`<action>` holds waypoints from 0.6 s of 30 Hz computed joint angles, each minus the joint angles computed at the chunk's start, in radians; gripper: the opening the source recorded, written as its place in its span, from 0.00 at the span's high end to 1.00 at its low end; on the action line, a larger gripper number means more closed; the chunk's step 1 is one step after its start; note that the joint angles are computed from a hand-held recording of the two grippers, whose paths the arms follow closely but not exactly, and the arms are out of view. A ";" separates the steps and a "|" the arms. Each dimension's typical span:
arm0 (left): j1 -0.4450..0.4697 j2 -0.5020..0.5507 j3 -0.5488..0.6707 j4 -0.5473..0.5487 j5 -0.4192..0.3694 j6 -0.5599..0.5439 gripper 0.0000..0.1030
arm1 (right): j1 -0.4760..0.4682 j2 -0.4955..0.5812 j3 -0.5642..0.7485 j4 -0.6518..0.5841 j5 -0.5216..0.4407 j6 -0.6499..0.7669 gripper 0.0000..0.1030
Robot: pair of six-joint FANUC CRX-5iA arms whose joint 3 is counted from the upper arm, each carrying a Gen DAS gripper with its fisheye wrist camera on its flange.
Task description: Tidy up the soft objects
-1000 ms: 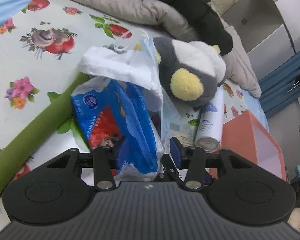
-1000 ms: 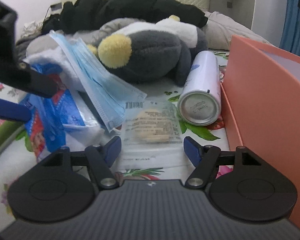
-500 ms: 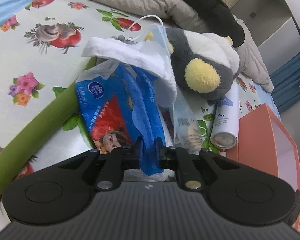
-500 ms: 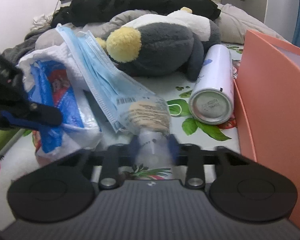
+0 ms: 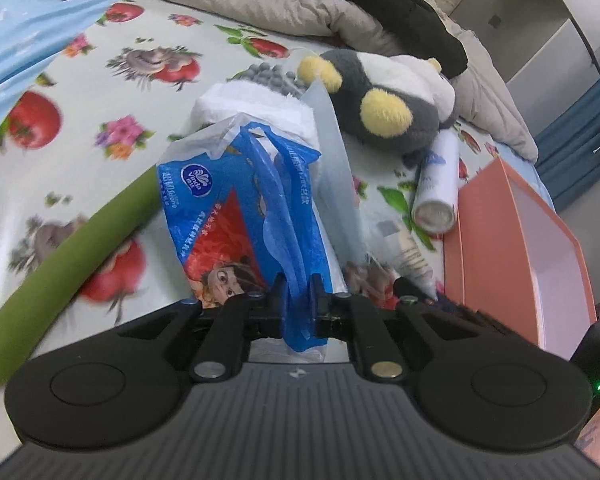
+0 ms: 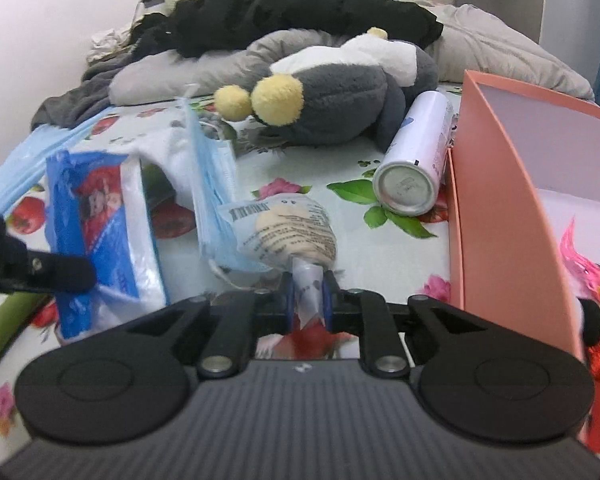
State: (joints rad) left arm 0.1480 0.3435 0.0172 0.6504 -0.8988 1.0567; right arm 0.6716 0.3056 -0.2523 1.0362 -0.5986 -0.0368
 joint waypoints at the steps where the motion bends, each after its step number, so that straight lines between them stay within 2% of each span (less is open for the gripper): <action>1: 0.009 -0.021 -0.026 0.005 -0.005 -0.009 0.89 | 0.008 -0.013 -0.009 -0.004 -0.001 0.007 0.83; 4: 0.032 -0.075 -0.092 0.014 -0.023 -0.038 0.88 | 0.039 -0.040 -0.031 0.006 -0.033 0.015 0.83; 11: 0.083 -0.179 -0.201 -0.011 -0.077 -0.113 0.88 | 0.110 -0.098 -0.078 -0.062 -0.066 0.072 0.83; 18: 0.129 -0.206 -0.233 -0.059 -0.154 -0.113 0.88 | 0.175 -0.140 -0.118 -0.193 -0.071 0.122 0.80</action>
State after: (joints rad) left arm 0.2767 0.1372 -0.2163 0.5910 -1.0529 0.9432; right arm 0.8466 0.1659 -0.3707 0.8435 -0.6694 0.0847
